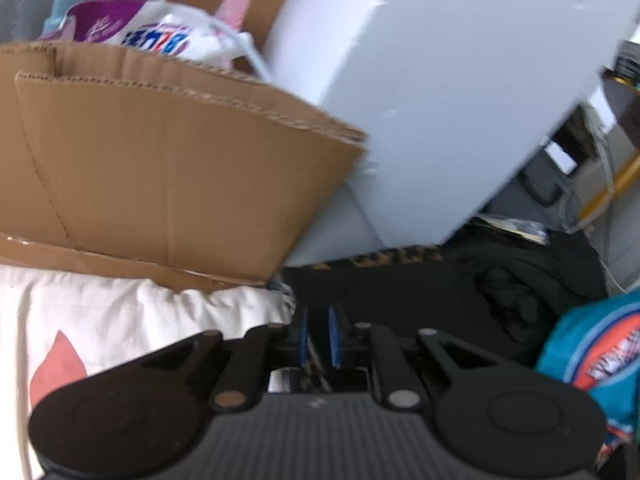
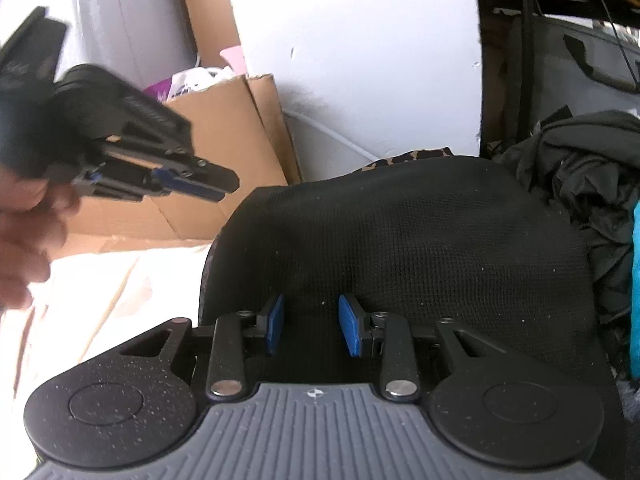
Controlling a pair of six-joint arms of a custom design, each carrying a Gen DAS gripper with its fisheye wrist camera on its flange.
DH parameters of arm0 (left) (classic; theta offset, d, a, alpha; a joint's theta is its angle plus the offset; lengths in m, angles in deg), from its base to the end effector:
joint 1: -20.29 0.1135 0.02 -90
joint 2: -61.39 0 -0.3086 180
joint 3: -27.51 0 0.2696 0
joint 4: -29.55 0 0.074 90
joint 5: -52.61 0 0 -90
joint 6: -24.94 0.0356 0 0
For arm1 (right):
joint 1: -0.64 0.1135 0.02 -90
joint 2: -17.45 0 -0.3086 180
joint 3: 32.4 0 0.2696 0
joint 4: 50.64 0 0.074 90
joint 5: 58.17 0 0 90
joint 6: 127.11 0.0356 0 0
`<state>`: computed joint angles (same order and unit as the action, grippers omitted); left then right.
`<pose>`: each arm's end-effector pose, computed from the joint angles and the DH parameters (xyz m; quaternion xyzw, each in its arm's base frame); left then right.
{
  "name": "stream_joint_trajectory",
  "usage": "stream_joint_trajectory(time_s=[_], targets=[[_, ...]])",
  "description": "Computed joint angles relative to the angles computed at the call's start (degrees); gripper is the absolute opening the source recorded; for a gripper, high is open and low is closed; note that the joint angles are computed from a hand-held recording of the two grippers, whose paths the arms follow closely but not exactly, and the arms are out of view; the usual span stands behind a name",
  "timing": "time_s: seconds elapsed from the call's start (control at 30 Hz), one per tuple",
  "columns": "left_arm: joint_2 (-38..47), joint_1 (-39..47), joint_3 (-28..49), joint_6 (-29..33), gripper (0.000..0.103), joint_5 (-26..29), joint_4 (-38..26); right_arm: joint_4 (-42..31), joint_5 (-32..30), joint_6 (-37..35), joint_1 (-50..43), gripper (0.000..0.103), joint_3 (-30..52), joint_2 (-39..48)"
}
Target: Fold clothes
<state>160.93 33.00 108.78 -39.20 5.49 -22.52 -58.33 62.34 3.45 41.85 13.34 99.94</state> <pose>0.3573 0.0558 0.2391 0.1670 0.9040 -0.2875 0.2689 0.2153 0.1646 0.1849 0.0968 0.8901 0.0611 0.4412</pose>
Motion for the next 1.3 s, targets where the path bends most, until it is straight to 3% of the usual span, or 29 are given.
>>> stream_joint_trajectory(time_s=[0.3,0.57,0.7,0.83,1.17,1.3], targets=[[-5.2,0.4,-7.5,5.7,0.011,4.1,-4.2,1.7,-0.5,1.4,-0.1,0.037,-1.1,-0.4],[-5.7,-0.5,-12.8,2.8,0.009,0.8,1.9,1.7,-0.4,2.7,-0.1,0.037,-1.0,-0.6],[-6.5,-1.8,-14.8,2.9,0.003,-2.1,5.8,1.1,2.3,2.4,0.6,0.037,-1.9,-2.9],[-6.3,-2.2,-15.8,2.8,0.003,-3.4,8.3,-1.3,4.9,3.0,0.2,0.037,-4.6,-6.8],[-8.8,-5.0,-18.3,6.3,0.003,-8.5,11.7,-6.4,4.6,7.0,-2.6,0.037,-14.3,-15.9],[-9.5,-5.9,-19.0,6.8,0.003,-10.0,12.9,-11.4,6.3,10.3,-0.8,0.037,-17.5,-20.8]])
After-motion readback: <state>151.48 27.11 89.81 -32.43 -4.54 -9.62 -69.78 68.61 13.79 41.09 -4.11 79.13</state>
